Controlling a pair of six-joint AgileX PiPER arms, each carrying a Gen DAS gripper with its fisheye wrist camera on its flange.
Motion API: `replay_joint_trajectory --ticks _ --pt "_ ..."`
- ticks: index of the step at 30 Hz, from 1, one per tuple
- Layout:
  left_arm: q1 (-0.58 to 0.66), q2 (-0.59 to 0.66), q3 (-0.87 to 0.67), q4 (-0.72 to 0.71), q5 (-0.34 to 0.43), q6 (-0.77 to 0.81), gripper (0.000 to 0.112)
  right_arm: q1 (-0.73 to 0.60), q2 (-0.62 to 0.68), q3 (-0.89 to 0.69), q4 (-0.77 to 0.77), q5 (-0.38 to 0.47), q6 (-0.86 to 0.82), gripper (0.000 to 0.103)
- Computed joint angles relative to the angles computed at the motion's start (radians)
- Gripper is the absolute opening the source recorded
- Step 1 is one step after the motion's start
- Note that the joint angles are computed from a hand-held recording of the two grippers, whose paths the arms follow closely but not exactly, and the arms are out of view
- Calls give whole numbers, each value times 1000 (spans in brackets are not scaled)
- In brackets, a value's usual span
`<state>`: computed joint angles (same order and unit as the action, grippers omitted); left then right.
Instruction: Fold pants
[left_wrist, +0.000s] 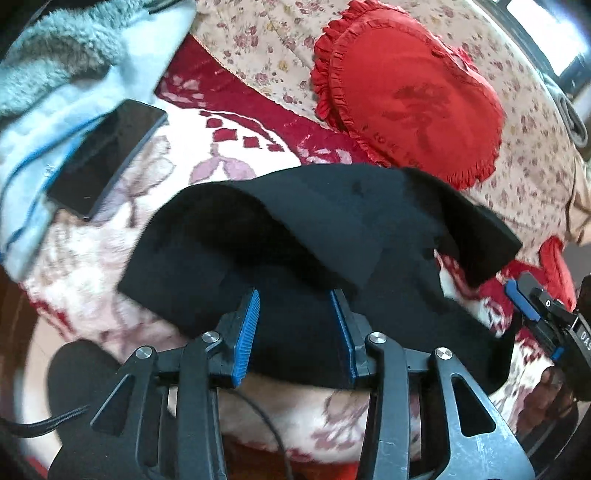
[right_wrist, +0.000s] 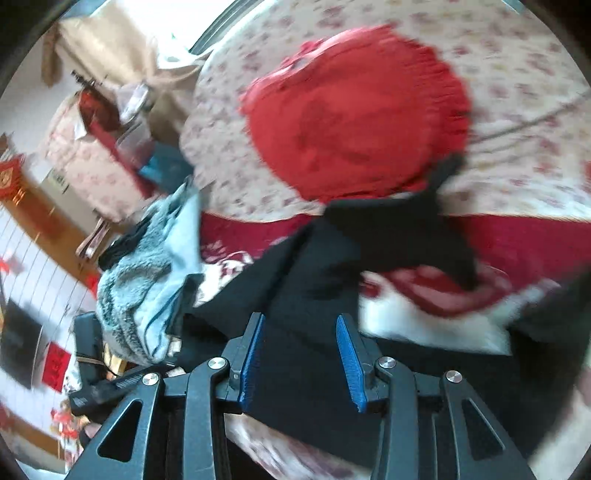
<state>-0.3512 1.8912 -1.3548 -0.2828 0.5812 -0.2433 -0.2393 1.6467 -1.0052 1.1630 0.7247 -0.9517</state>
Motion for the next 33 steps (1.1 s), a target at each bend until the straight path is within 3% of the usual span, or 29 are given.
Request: replay_joint_trajectory --ticks 3,9,13,14,16,21,27,33 --pt "-1 83 -91 19 34 -34 38 97 69 -131 -79 -52 97 40" --pt "11 150 -177 37 52 -57 38 222 347 -426 -267 -32 347 43" --pt "45 160 -186 -24 64 -2 38 245 535 -626 -277 23 426 43" --pt "56 157 -183 -41 69 15 38 249 571 -667 -287 39 443 39" --pt "78 136 -159 -72 62 43 38 261 606 -707 -296 39 462 6" --pt "130 15 -59 -26 11 42 38 295 446 -503 -100 -70 250 5" --pt "214 -125 74 -26 -10 111 38 396 257 -248 234 -96 -19 5" --pt "252 -196 202 -77 -26 156 38 462 286 -166 363 -45 -98 5"
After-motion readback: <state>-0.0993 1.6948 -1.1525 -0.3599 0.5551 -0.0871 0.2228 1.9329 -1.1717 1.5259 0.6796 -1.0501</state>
